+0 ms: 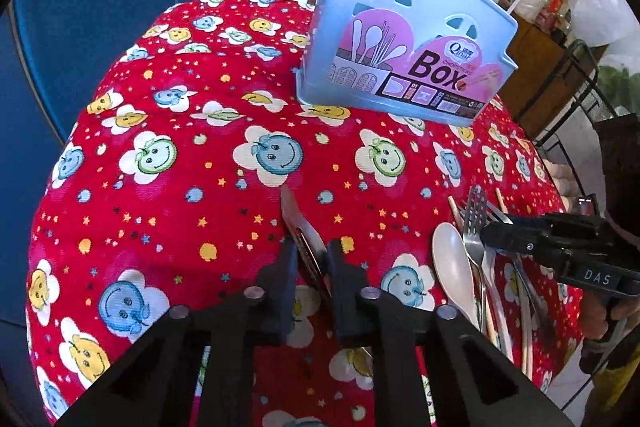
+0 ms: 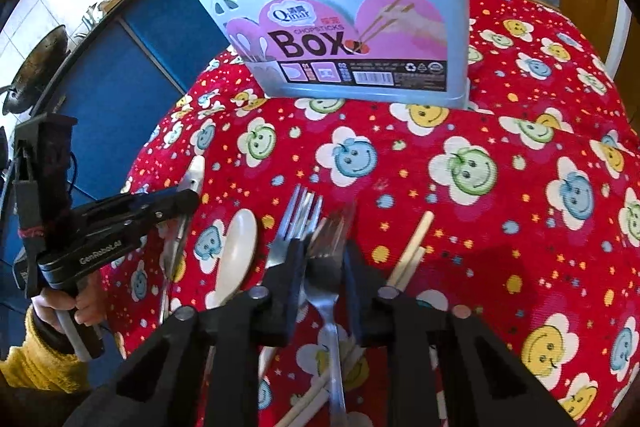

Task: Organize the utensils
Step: 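Grasp a silver knife with the left tool while the right tool grasps a silver fork, then lift the knife with the left tool while the right tool lifts the fork toward the box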

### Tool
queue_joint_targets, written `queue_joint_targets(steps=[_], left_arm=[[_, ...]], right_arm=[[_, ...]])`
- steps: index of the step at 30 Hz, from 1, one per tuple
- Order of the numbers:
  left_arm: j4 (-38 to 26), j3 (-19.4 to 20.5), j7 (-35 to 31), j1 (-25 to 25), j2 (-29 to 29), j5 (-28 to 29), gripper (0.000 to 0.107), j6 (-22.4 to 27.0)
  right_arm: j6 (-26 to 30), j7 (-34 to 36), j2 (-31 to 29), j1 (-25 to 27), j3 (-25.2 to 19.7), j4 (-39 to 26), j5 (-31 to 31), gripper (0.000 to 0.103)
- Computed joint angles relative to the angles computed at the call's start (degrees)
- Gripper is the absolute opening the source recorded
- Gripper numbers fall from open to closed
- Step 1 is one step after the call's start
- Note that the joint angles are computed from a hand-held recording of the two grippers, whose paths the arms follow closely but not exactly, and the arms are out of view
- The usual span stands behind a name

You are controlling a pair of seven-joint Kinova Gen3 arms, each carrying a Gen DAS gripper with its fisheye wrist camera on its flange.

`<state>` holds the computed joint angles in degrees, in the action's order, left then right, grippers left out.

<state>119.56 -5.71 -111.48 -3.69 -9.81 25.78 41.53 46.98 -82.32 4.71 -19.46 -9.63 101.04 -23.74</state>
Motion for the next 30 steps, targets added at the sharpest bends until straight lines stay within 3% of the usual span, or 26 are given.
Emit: queue_joint_targets(steps=[6,15,24,30], left_arm=[[0.3,-0.9,-2.7,0.4,0.0,2.7,0.006,-0.4],[1.4,-2.5,-5.8,0.8,-3.9,6.5,0.002,-1.1],[2.1,-5.3,-6.8,4.2,-10.3,8.5,0.002,-3.1],[1.6,-6.7,-6.6,7.7,-13.5,9.3,0.002,-6.3]], right_arm=[[-0.2,0.5,-0.6,0.2,0.1,0.0,-0.3,0.010],[-1.4,5.9,-5.0,2.0,1.6,2.5,-6.0,0.008],[-7.4,9.9,-12.9,1.2,4.7,6.6,-12.8,0.004],[-12.6,8.3,-16.2,-0.7,6.1,6.9,-13.3,0.003]])
